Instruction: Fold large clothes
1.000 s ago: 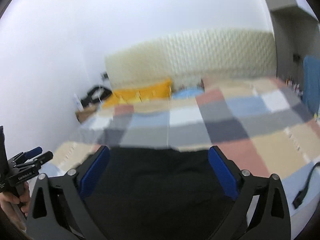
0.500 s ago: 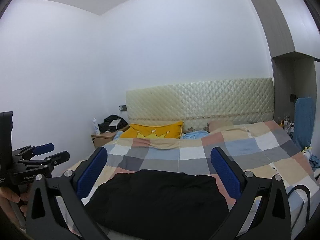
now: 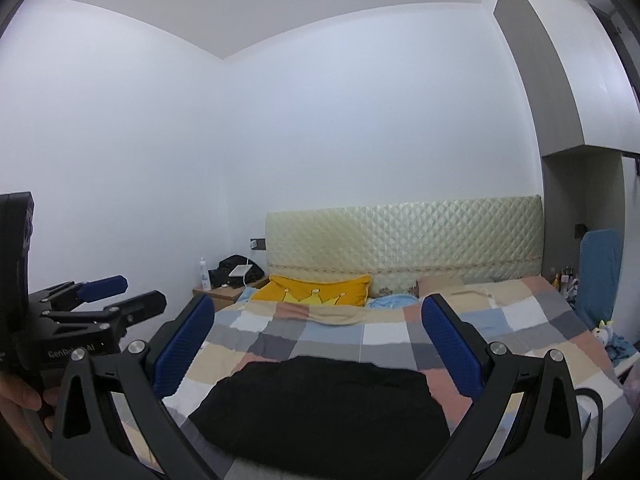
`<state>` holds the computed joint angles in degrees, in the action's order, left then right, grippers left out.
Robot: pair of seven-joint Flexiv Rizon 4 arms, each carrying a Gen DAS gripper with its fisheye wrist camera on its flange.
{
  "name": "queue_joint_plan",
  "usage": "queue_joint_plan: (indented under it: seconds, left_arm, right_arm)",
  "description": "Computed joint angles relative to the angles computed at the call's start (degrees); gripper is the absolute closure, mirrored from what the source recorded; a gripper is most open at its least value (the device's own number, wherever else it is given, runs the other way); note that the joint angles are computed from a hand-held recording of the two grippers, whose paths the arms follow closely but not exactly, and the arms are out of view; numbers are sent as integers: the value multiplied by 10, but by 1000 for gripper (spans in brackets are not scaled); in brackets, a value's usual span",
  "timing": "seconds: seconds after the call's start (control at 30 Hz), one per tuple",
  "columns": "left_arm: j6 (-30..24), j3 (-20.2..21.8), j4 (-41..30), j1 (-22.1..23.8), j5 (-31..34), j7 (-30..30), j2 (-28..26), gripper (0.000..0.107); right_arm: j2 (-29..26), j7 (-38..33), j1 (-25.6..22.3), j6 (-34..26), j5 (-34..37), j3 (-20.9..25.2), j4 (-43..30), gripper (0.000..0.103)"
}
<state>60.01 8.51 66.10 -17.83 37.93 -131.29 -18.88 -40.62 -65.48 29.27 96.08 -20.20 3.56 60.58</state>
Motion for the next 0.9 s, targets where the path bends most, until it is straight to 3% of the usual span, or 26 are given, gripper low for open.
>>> queue_joint_plan:
  seconds: [0.07, 0.13, 0.2, 0.5, 0.67, 0.9]
  left_arm:
    - [0, -3, 19, 1, -10, -5, 7, 25]
    - [7, -10, 45, 5, -24, -1, 16, 25]
    - [6, -11, 63, 4, -24, -3, 24, 25]
    - [-38, -21, 124, 14, -30, -37, 40, 25]
    - [-76, -27, 142, 21, -26, -37, 44, 25]
    - [-63, -38, 169, 38, -52, -44, 44, 25]
  right_arm:
    - [12, -7, -8, -5, 0, 19, 28, 0]
    - [30, -5, 6, -4, 17, -3, 64, 0]
    - [51, 42, 37, 9, 8, -59, 111, 0]
    - [83, 72, 84, 13, 16, -118, 206, 0]
    - [81, 83, 53, -38, 1, -75, 206, 0]
    - [81, 94, 36, -53, -18, -53, 218, 0]
